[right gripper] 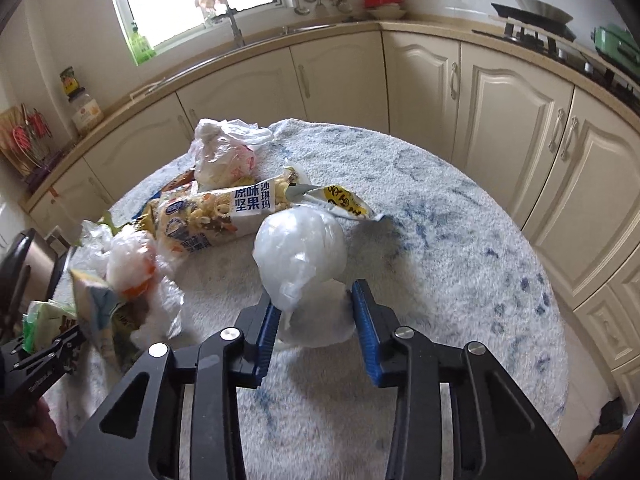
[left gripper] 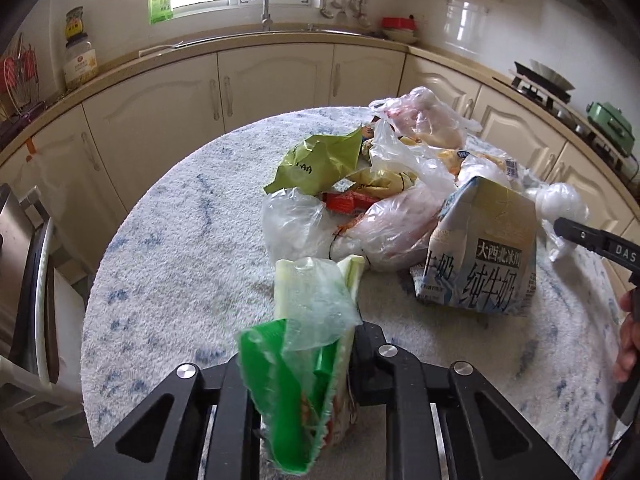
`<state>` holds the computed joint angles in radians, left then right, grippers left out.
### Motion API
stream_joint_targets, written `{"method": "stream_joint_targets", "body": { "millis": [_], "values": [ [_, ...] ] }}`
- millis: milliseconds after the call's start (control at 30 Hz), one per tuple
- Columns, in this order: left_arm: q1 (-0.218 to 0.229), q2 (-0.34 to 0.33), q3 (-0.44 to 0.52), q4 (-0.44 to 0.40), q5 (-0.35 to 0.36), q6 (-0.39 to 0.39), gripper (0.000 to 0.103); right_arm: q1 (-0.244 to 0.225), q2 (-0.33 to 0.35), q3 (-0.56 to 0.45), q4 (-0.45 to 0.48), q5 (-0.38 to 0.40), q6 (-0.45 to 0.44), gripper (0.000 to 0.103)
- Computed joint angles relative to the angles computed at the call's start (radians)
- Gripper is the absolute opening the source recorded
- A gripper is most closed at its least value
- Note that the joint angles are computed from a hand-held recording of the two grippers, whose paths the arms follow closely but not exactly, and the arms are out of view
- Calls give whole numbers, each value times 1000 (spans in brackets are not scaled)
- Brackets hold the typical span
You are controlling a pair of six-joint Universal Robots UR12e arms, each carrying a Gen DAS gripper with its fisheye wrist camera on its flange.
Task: Collect trash
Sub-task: 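Lift the held bags off the table with both tools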
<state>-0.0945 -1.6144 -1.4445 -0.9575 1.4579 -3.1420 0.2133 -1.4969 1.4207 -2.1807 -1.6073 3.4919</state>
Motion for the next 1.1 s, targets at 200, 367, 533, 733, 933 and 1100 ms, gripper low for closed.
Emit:
{"method": "stream_joint_targets", "body": {
  "millis": [200,367,533,733,933,1100],
  "values": [
    [10,39,-37,1,-12,-5,13,12,-8,4,13,-8,-28,54],
    [9,49,-36,-4,-15,-14,12,19,28,-33,17,-41,-55,73],
    [-3,52,-27,-8,3,1,12,18,26,-28,81,3,-55,73],
    [-11,60,-34,-6,-4,8,12,4,-20,34,30,44,-96,68],
    [-17,64,-35,-17,-17,16,12,-17,-34,45,33,94,-130,34],
    [-19,71,-40,-14,-29,13,11,-15,-43,57,15,87,-143,30]
  ]
}}
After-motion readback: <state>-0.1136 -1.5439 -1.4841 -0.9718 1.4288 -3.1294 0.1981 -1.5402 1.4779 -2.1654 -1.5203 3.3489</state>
